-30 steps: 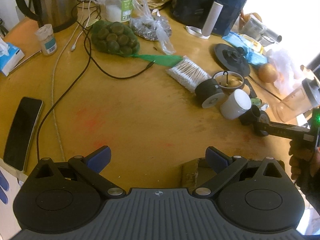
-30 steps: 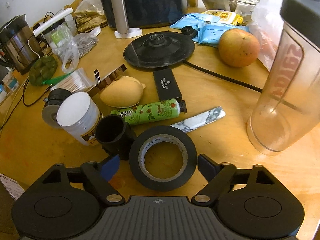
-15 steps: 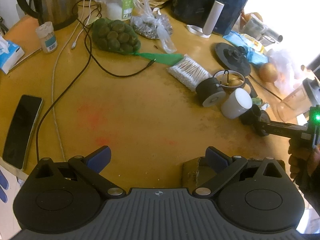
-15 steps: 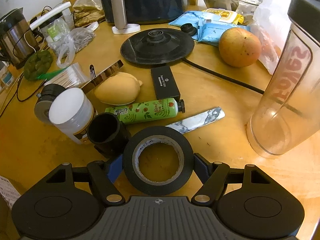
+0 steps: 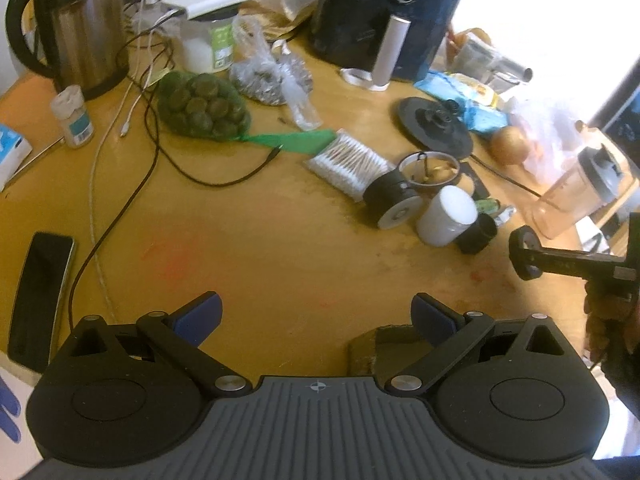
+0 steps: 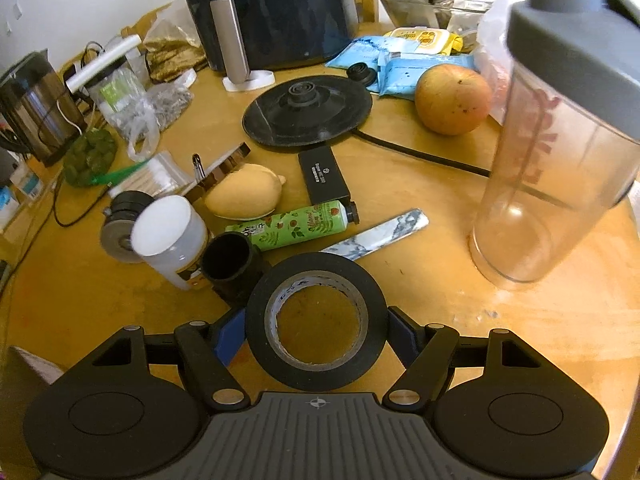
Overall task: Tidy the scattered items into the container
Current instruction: 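Close the right tool around the black electrical tape roll, then lift the tape roll with the right tool while the left tool grasps the small black roll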
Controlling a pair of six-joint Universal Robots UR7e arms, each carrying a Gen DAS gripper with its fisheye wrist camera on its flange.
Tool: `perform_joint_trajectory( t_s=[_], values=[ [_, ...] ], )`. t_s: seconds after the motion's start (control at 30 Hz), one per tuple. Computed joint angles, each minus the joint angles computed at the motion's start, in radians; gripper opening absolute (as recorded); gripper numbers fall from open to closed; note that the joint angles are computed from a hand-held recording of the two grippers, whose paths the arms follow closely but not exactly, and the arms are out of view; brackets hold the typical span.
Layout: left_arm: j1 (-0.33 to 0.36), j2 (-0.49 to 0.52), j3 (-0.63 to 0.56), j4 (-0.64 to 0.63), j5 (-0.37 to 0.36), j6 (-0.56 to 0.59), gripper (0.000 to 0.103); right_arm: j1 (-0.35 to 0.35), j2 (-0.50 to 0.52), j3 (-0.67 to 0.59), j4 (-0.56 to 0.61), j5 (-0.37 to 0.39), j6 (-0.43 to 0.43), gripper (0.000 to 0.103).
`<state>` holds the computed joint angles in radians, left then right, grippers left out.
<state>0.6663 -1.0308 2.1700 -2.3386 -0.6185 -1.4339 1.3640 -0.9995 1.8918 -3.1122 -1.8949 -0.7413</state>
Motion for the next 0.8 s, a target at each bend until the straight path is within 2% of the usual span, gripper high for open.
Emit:
perform_joint_trajectory(
  t_s=[0.33, 0.5, 0.63, 0.8],
  values=[
    [0.008, 0.024, -0.02, -0.071, 0.027, 0.149, 0.103, -0.007, -0.102, 0.089, -0.015, 0.049, 0.032, 0.076],
    [0.025, 0.037, -0.063, -0.005, 0.047, 0.164, 0.103, -0.014, -0.149, 0.126, -0.027, 0.071, 0.045, 0.076],
    [0.039, 0.045, -0.065, -0.082, 0.043, 0.249, 0.103, -0.023, -0.182, 0.154, -0.04, 0.08, 0.058, 0.076],
    [0.059, 0.073, -0.101, -0.093, 0.043, 0.353, 0.103, -0.037, -0.213, 0.183, -0.057, 0.09, 0.084, 0.076]
  ],
)
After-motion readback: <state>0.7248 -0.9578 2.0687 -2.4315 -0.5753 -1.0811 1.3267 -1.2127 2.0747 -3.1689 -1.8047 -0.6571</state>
